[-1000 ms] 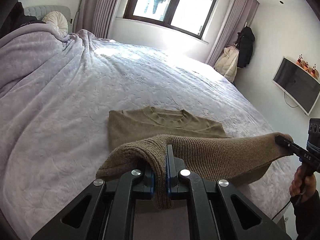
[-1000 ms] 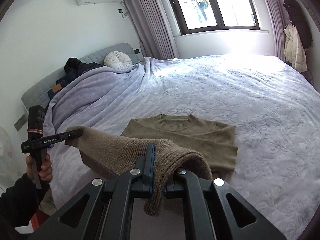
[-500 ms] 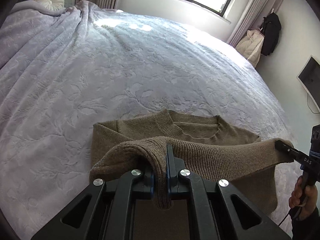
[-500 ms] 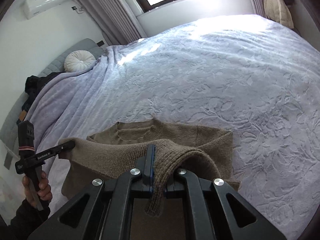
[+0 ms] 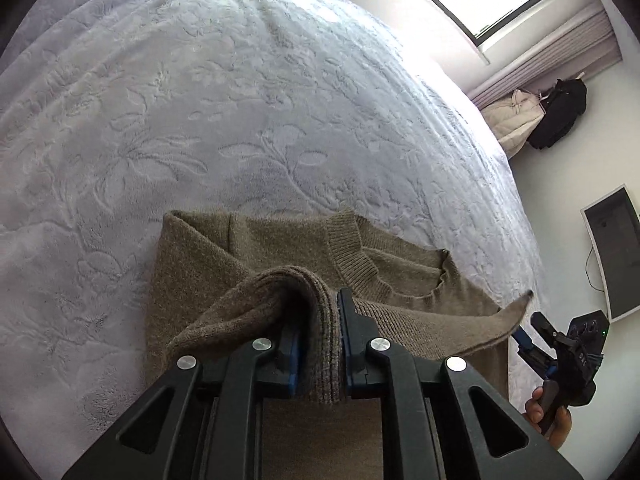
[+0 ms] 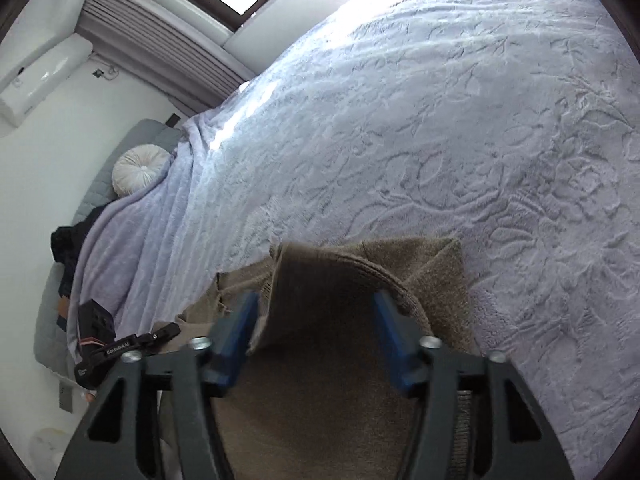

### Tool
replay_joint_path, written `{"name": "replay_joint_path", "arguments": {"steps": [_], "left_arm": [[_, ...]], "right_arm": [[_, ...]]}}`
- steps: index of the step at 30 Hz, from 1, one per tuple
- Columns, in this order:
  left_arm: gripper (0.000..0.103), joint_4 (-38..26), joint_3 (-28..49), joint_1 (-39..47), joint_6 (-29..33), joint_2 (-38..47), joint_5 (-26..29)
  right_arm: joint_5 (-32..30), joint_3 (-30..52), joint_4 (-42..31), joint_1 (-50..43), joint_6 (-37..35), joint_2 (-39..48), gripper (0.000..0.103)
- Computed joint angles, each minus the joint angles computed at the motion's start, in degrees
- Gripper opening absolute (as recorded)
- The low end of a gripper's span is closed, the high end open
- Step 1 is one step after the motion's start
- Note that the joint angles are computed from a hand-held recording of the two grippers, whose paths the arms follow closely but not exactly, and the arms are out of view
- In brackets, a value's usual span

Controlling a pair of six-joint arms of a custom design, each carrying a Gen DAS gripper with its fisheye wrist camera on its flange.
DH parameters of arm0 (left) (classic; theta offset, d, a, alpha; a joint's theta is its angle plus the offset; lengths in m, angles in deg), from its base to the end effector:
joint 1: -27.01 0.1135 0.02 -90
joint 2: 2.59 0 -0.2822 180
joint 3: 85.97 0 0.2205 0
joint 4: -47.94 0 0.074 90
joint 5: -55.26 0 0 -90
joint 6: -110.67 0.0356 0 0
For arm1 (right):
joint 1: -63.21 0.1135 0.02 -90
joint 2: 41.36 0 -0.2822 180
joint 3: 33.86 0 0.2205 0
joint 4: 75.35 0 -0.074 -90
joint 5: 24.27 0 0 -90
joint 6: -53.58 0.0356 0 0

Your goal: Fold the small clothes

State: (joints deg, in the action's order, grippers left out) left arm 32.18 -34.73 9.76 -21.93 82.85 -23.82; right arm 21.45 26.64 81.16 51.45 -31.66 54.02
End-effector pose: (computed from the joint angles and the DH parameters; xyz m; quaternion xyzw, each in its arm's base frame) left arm 0.2368 -0.0806 0.1875 -0.1734 0.9197 -0.2475 0.2508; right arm 0.2787 -0.0326 0.1837 0.0264 0.8967 0.3465 0.2741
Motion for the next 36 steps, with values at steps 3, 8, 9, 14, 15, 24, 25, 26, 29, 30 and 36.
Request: {"name": "replay_joint_path", "arguments": {"steps": [3,8,9,14,15,24,25,26,29,30,36], "left_arm": [[0.017,-0.42,0.84,-0.42,-0.39,-1.4,-0.13],[0.065,6.22,-1.3,7.3,-6.35,2.54,14.5],[0.088,11.8,-4.55,9.59,-11.1,2.56,16.18],[0.09,11.18,-7.65,12.59,-11.92,-1.79,12.81],[0.09,6.57,-6.49,11.17,-10.42,-4.1,8.21],[0.09,-12.1,8.06,-16.48,2.12,1.74,-25.67],[0.09,-13.9,9.98,-16.65,2.38,5.47,-27.9],[0.09,-16.75,11.72,-15.66,1.77,9.51,-28.81],[0.09,-15.2,5.52,-8.91,1.01,7.67,-24.28],[0.09,-13.26,0.57,-5.54,0.49,1.51,-21.14],[0.09,-23.81,-11.23,8.81,8.64,-28.76,-12.25]], "right_arm": [[1.12,-1.38,1.07,0.24,-0.32,-3.71,0.081],[3.87,-2.27,-0.45,3.43,-2.25,-6.03,0.081],[4.39,-2.69,-0.8,3.98,-3.0,-6.49,0.081],[11.48,-3.98,0.43,9.14,-4.19,-6.46,0.081],[12.43,-4.55,0.65,9.39,-4.81,-6.73,0.081],[22.55,-5.14,2.4,19.01,-6.29,-7.76,0.081],[27.73,-5.49,3.73,20.77,-7.01,-6.64,0.081],[32.82,-5.67,4.44,21.66,-7.36,-5.4,0.081],[35.15,-6.07,2.82,16.26,-7.66,-4.22,0.075],[32.02,-7.38,1.68,12.17,-8.61,-7.35,0.075],[16.68,-8.71,-12.09,-12.43,-26.14,-19.25,0.079]]}}
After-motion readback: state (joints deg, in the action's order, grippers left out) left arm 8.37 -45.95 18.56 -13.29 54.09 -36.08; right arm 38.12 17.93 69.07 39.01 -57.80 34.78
